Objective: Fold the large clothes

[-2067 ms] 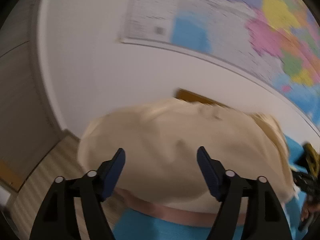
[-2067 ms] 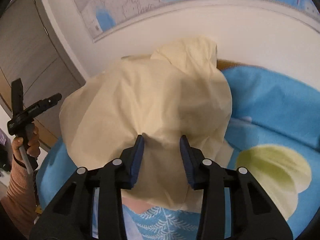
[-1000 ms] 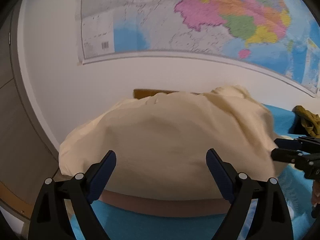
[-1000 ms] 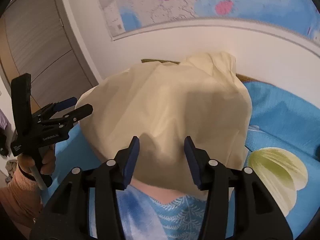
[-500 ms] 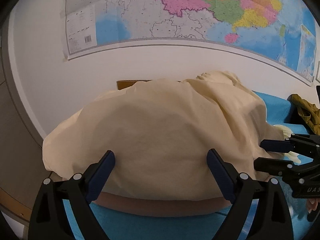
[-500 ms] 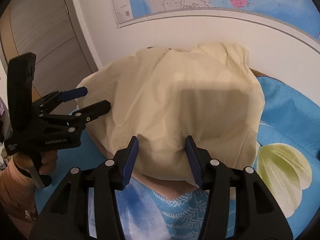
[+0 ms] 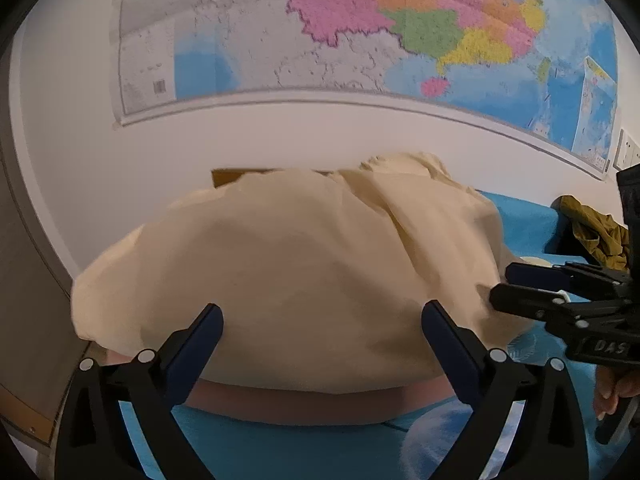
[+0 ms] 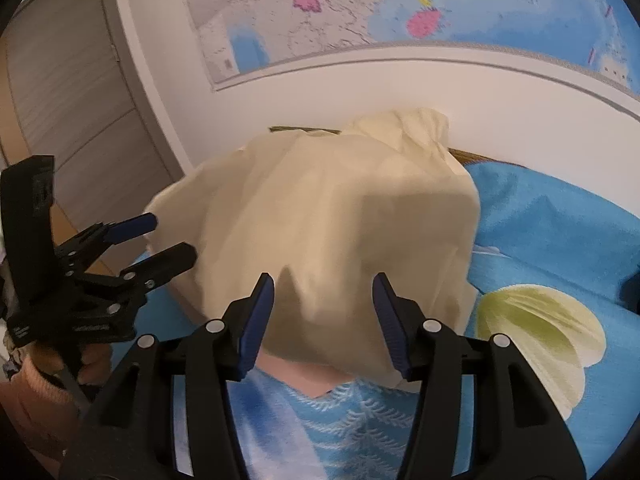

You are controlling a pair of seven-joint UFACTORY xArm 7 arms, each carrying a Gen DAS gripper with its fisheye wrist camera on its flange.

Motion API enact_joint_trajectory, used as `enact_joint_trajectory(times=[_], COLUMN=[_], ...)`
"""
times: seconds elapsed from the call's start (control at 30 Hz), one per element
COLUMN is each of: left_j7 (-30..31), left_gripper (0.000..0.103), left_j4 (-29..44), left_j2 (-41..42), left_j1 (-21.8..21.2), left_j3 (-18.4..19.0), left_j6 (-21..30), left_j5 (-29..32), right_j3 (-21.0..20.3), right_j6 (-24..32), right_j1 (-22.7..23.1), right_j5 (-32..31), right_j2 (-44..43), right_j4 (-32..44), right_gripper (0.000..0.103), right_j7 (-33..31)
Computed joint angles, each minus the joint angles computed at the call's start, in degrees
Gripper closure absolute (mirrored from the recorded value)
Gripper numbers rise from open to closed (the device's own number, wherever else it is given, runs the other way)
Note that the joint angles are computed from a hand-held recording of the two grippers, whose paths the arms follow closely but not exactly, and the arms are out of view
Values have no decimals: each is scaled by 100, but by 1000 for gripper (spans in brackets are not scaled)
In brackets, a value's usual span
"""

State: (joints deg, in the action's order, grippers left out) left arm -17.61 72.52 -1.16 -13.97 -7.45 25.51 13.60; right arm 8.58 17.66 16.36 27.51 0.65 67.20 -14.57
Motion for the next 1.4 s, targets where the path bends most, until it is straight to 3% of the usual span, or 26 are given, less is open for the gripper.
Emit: enact_joint_trajectory(times=[0.07,0.17,0.23,0.53,0.77,0.93,1.1,1.4], left_j7=[-61,-258,-215,-1156,-1692,-1871,-1977,-2179], left_gripper=[7,7,7,7,7,7,7,7], left_j4=[95,62,-28,-730,-1261,-1620,-1799,-2043], left_j2=[108,79,-28,-766,-1331,-1748,-2043,-2430], left_j1=[-11,-43,-45,83,208,176,223,279], left_j3=[-7,-1,4,-246,-543,-670,-835,-1067], left_j6=[123,142,100,-30,27,89,219,446], left_j5=[48,307,154,532,696,554,546,593], right_j3=[-22,14,18,-142,-146,-75,-296,-220], right_j6=[266,149,42,-957,-1449,-1387,-1371,-1302], right_j1=[-50,-49,-16,457,662,626,879,803], right_j5=[257,375,522,65,-659,-1208,-1435,-1848], right_j2=[109,0,-156,-1122,-1690,-2081,-2481,-3033], right_j4=[100,-21,-172,-1294,-2085,-2475,-2829,-3295], right_gripper=[52,50,45,20,5,6,6,6], right_j7=[-133,-239,-352,-117,624,1124,1401,1938])
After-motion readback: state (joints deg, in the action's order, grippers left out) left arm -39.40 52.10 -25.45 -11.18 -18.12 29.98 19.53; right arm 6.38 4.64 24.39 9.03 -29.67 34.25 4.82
